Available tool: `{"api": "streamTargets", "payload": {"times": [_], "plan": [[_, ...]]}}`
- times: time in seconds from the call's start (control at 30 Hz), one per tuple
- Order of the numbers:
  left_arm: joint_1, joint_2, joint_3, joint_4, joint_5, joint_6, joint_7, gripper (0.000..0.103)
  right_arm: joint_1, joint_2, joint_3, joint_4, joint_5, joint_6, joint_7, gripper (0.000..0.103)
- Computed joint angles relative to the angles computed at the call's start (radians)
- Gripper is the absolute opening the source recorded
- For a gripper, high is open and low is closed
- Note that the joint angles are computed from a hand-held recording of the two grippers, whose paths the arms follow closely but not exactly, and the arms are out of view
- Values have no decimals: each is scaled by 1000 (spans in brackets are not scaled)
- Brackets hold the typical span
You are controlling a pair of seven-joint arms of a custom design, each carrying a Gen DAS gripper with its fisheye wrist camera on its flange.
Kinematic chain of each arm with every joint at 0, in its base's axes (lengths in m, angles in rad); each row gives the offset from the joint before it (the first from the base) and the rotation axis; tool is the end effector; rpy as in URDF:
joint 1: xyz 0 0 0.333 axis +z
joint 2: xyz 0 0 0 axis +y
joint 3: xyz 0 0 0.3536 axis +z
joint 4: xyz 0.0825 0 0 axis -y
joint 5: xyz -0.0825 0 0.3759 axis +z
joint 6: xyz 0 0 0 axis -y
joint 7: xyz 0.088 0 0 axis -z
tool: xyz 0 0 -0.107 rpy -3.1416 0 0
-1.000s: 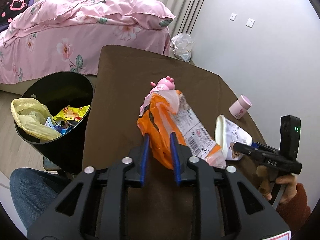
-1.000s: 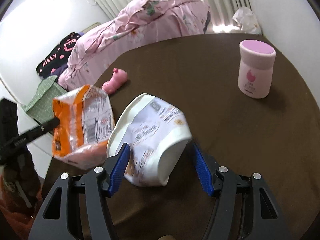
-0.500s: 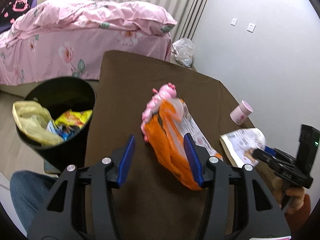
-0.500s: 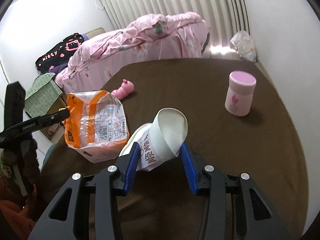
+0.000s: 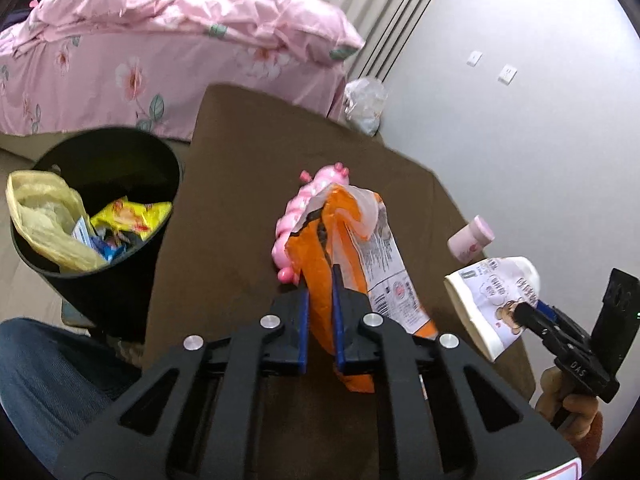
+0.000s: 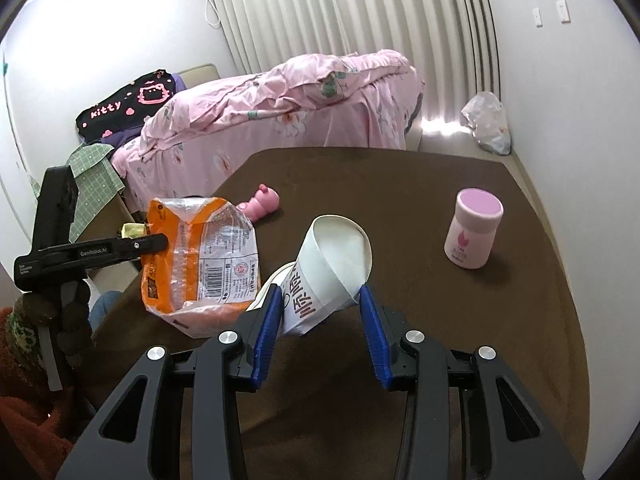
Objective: Collect trash
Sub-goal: 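Carry both held items to the bin and open both tools to drop them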
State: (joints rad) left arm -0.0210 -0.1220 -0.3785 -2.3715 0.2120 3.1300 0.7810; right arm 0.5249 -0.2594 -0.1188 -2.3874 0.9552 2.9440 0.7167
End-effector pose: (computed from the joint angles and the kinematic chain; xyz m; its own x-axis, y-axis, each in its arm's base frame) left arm 0.4713 -0.2263 0.5150 -0.0054 -0.9254 0.3788 -0.6957 -0.2687 -0.6662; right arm 0.4599 0.1352 0.5320 0.4515 -0.8693 -0.2010 -0.6259 -0.1480 -0.7657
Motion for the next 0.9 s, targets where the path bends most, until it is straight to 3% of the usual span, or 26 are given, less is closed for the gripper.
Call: {"api": "streamTargets", "payload": {"times": [0.13, 0.27, 0.37, 0.53, 0.7, 0.9], "plan": [[182, -69, -149, -19, 113, 64, -81, 8, 5, -9, 14, 13, -23, 13, 1, 38], [365, -179, -281, -27, 125, 56, -97, 8, 30, -7, 16, 55, -72, 23, 4, 38], [493, -292, -339, -46, 105, 48, -108, 8, 63, 15, 14, 116, -86, 25, -26, 38], [608, -403, -348, -82, 35, 46, -99, 8, 90, 94, 45, 241, -78, 25, -101, 38], [839, -516, -477, -101, -14, 11, -118, 8, 57, 212, 109, 400, -62, -59, -117, 38], [1022, -499, -605, -90, -22, -33, -132, 8, 19, 378, 195, 566, -248, -101, 1, 38]]}}
